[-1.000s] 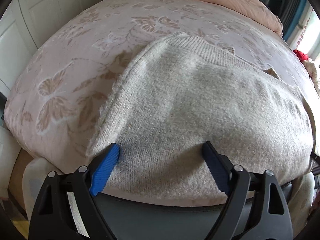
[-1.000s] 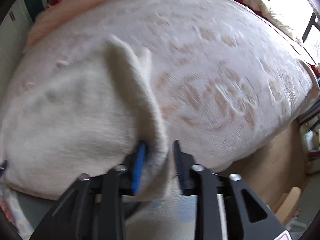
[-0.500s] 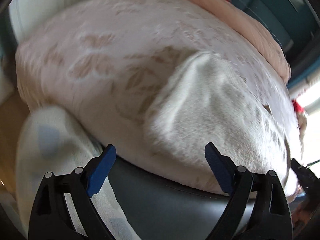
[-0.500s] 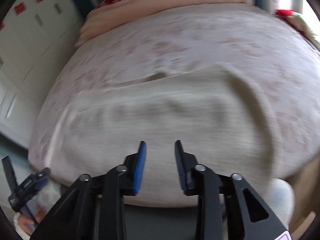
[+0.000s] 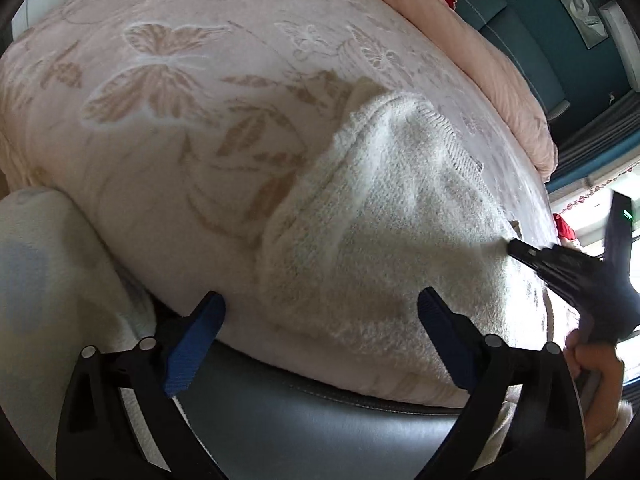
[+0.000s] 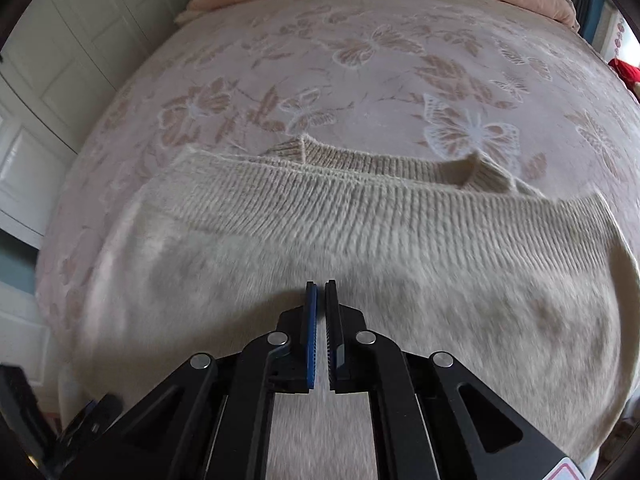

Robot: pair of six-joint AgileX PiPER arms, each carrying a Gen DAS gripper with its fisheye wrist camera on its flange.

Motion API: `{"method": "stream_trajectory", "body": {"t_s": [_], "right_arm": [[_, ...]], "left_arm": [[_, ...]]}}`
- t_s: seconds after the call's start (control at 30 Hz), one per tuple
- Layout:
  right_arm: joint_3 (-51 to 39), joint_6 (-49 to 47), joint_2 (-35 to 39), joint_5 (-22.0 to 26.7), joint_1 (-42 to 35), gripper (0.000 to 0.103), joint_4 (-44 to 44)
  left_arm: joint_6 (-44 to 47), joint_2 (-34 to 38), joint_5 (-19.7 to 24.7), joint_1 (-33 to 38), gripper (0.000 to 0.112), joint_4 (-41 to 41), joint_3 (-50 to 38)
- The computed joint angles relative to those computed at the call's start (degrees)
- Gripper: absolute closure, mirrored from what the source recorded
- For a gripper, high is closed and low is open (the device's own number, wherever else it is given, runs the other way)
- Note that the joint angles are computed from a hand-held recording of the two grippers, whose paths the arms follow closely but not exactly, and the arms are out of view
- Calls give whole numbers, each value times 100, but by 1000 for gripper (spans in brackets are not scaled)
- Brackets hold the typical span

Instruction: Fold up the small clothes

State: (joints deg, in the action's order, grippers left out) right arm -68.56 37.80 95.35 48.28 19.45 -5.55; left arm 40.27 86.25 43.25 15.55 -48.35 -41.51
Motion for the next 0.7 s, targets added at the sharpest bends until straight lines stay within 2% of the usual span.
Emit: {"method": "stream_trajectory", "body": {"t_s": [0.23,0.4,0.47,0.57,0.7], "right_arm": [[-884,-244,980,323,-149,100,98],[-1702,-278,1635,901,77,97,-381],[-1726,-211,1505,899,100,98,-391],[-970,4,648,170,41,98,-54],[-188,397,-29,-129,144,98,-59]], "left_arm": [[72,-78,-275,-158,14,-58,140],[117,-129,-321,-172,14,-101,205],[194,-117,-266,-95,14,-137,200],[391,-66,-108,88,14,-327,201],[609,43,150,358,14,-685,154]]}}
